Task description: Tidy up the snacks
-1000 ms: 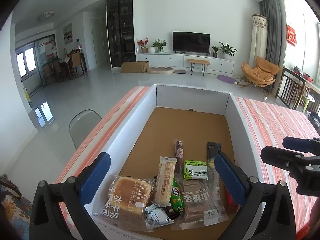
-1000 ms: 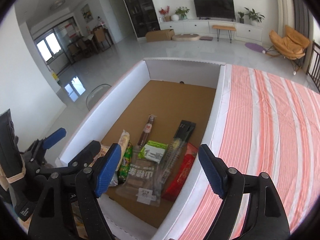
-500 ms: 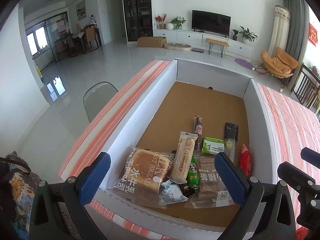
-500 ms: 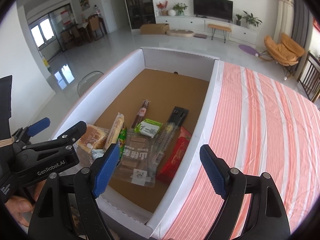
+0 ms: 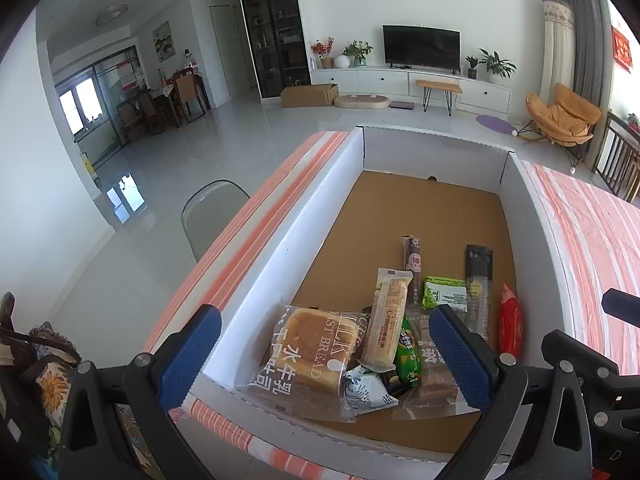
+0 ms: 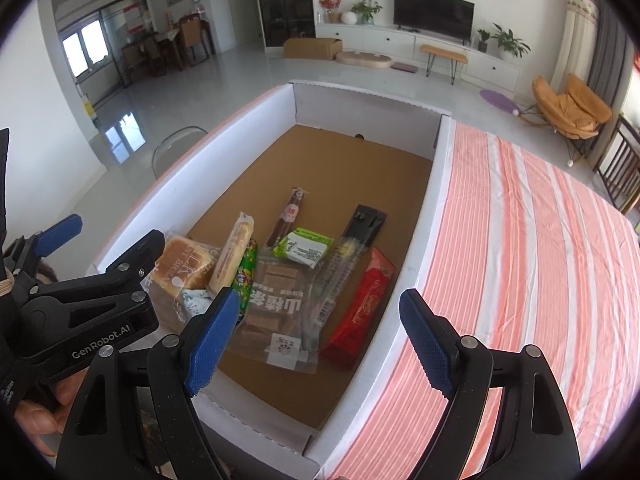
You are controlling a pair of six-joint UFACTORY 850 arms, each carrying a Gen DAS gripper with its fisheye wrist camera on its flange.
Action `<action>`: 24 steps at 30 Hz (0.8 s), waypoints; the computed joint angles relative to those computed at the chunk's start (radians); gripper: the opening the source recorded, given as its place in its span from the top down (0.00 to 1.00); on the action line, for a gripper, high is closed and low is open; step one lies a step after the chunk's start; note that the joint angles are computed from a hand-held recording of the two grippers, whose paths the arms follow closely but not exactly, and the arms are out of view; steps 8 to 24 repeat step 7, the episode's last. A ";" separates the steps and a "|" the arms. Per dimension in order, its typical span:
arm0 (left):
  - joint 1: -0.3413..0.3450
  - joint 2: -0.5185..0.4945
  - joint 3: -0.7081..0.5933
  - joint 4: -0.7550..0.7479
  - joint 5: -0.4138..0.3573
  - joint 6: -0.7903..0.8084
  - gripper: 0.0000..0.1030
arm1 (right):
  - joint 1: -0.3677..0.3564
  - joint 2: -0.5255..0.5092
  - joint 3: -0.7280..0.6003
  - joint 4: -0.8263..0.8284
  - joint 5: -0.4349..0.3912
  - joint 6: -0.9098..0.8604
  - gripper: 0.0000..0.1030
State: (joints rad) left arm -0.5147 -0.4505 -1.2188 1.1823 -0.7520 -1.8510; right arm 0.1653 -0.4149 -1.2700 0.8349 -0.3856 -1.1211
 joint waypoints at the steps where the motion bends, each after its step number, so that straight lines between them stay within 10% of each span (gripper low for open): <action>1: 0.001 0.000 -0.001 -0.003 0.002 0.002 0.00 | 0.001 0.000 0.001 -0.002 0.003 0.001 0.17; 24: -0.006 0.006 0.009 0.013 -0.010 -0.028 0.00 | 0.005 -0.007 -0.002 -0.015 0.000 0.012 0.17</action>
